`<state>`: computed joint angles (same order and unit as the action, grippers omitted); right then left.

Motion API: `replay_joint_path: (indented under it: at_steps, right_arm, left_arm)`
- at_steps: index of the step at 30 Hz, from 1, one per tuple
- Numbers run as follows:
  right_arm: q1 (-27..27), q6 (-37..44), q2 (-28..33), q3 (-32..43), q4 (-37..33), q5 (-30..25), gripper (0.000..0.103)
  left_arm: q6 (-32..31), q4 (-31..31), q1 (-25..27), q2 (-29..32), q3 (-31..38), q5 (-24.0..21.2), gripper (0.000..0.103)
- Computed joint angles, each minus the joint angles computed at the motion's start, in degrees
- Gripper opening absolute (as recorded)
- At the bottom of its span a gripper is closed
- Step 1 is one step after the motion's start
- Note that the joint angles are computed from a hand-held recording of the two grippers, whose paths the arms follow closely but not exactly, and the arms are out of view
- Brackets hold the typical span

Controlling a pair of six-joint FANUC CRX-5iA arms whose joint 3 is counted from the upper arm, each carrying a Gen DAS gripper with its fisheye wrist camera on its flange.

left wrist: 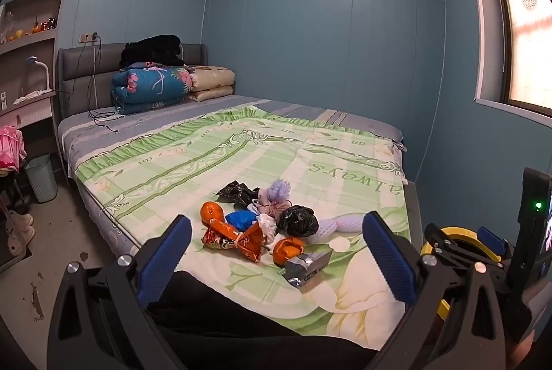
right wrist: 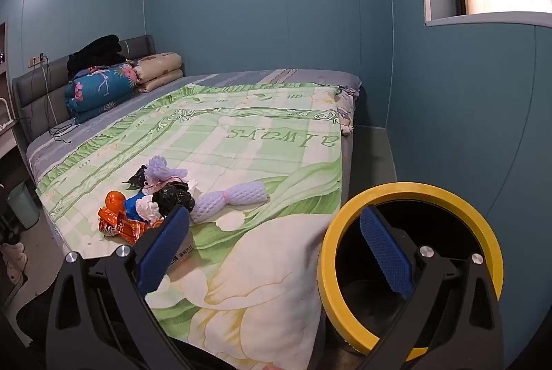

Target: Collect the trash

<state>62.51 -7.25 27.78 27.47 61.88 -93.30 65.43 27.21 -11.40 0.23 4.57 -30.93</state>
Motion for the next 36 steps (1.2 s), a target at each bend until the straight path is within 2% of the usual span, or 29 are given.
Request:
replay_joint_path:
  at_steps: [2,10,36]
  right_arm:
    - [0.02,-0.21,-0.08,-0.03,-0.03,0.1,0.095]
    - [-0.1,-0.02,-0.1,-0.21,-0.24,0.42,0.095]
    - [-0.2,-0.25,-0.04,-0.22,-0.67,0.54,0.095]
  left_arm:
    - [-0.82,1.91,0.05,-0.15,-0.82,0.68,0.096]
    - [-0.09,0.57,0.0,-0.2,-0.51,0.57,0.096]
    - [-1.64,2.06,0.62,-0.35,-1.48,0.65,0.096]
